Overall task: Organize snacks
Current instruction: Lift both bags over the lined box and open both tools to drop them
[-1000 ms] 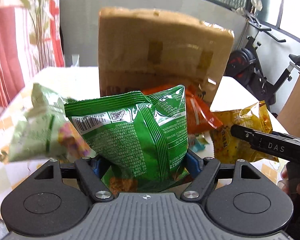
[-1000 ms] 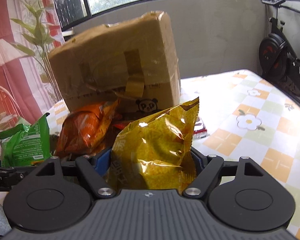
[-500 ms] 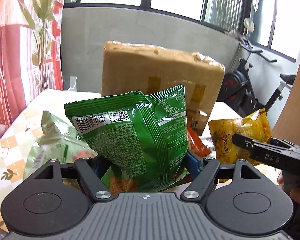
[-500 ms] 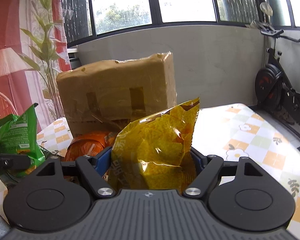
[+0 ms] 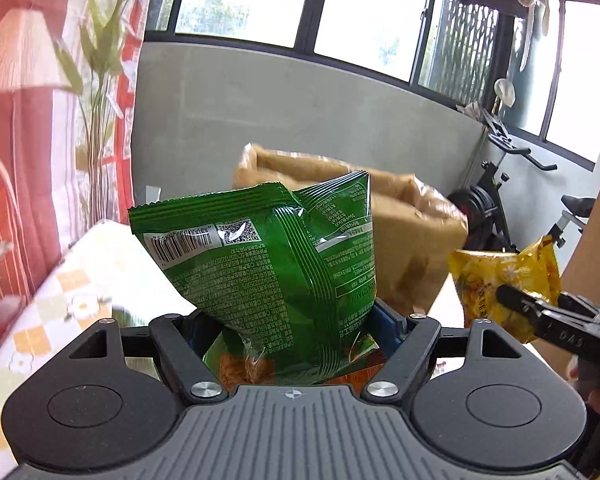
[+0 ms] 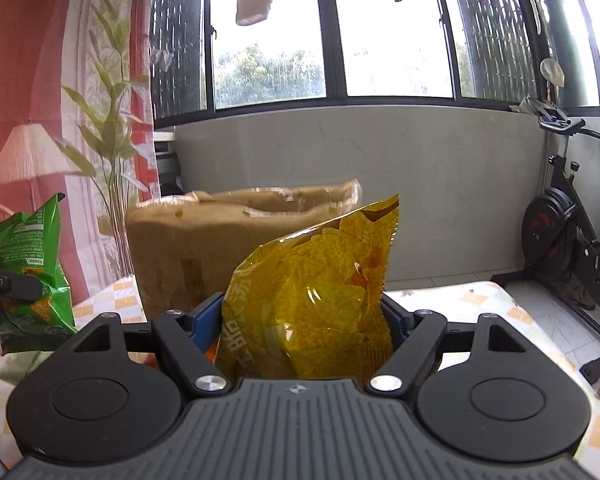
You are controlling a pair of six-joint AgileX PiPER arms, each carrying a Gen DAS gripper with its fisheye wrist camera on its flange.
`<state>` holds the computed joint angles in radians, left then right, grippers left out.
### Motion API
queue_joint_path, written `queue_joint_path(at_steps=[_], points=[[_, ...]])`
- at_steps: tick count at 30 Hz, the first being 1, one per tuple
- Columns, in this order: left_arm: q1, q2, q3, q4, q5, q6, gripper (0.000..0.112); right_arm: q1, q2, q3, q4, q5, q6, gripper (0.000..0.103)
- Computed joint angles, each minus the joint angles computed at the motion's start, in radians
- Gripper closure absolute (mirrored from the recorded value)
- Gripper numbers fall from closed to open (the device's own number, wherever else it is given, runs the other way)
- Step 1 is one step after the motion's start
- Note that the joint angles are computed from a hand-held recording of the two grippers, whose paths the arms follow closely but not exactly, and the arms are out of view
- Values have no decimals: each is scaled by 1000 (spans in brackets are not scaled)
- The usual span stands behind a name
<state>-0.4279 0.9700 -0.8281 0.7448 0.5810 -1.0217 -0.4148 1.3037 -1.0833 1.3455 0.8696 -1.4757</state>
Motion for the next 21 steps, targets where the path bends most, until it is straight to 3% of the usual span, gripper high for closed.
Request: queue_joint_path(at_steps=[12, 21], points=[[60, 235, -316, 35, -70, 155, 33, 144, 231, -408, 8, -94, 114, 24], [88, 521, -650, 11, -81, 281, 33, 339, 436, -669, -60, -321, 107, 24]])
